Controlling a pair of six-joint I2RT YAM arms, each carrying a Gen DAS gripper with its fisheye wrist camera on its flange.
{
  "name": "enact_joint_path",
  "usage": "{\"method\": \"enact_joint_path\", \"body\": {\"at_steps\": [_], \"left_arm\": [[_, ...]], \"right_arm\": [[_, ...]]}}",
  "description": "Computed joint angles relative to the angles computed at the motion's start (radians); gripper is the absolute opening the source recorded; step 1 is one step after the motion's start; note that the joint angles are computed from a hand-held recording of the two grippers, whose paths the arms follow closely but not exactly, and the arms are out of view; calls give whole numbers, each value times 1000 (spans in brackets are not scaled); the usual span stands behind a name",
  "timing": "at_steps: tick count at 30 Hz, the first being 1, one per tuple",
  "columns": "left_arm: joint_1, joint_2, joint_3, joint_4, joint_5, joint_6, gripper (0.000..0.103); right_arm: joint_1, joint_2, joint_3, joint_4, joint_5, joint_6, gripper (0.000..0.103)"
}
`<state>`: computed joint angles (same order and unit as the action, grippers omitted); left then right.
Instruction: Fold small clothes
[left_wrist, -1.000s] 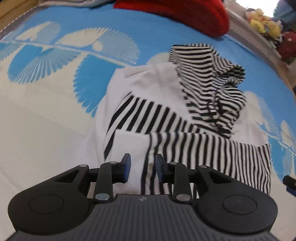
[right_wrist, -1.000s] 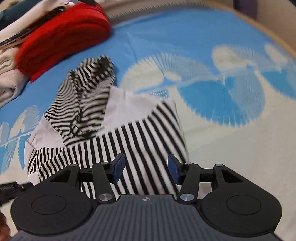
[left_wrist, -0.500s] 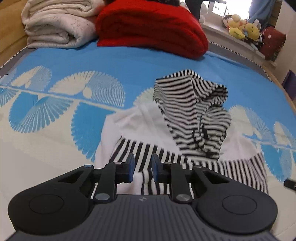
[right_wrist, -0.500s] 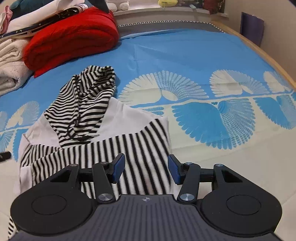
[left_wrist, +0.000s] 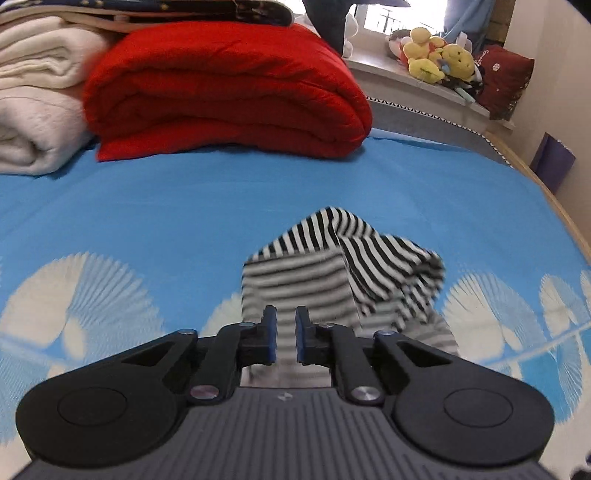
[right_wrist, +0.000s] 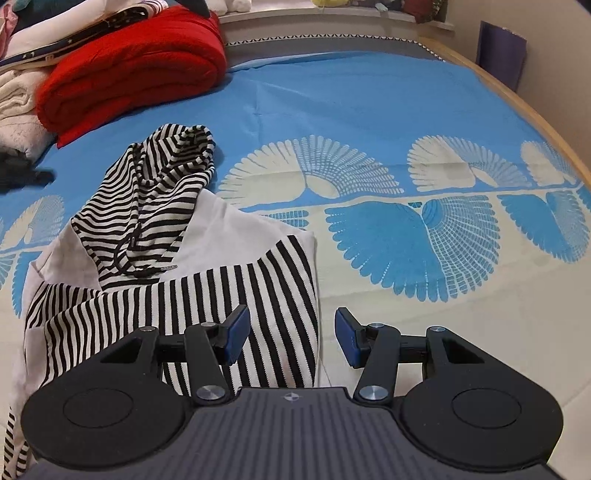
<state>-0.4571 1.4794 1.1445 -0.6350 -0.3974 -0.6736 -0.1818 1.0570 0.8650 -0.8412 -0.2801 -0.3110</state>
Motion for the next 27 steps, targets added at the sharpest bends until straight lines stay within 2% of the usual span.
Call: {"method": "enact_joint_path", "body": {"at_steps": [3,6,10,13,14,15,17,20,22,23,25,27], "left_arm": [[96,142,54,109,64,97,7],[164,266,123,179,100,148,7],[229,430,245,225,133,185,7],[250,553,367,191,147,204,11],[251,596,410,175,143,220,17],[254,641,460,150,153,238,31],[262,698,520,131,180,253,43],[268,750,577,142,178,260,44],[271,798,632,109,189,260,42],[268,815,650,89,185,271,33],[255,801,616,132,162,307,4],[253,763,571,160,170,306,0]], "right_arm": [[-6,18,6,7,-3,4,53],[-17,22,9,6,-10,-9,53],[-33,39,6,9,-12,-32,53],[-38,58,-1,28,-1,-34,53],[-40,62,-2,31,0,-36,53],[-46,67,-3,33,-3,-46,53],[-57,79,-5,37,-5,-62,53],[-72,97,-5,54,5,-63,53],[-78,108,-5,63,7,-67,53],[-82,114,-4,64,5,-72,53],[-84,123,-5,68,8,-76,53],[-80,132,-8,79,22,-71,53]]}}
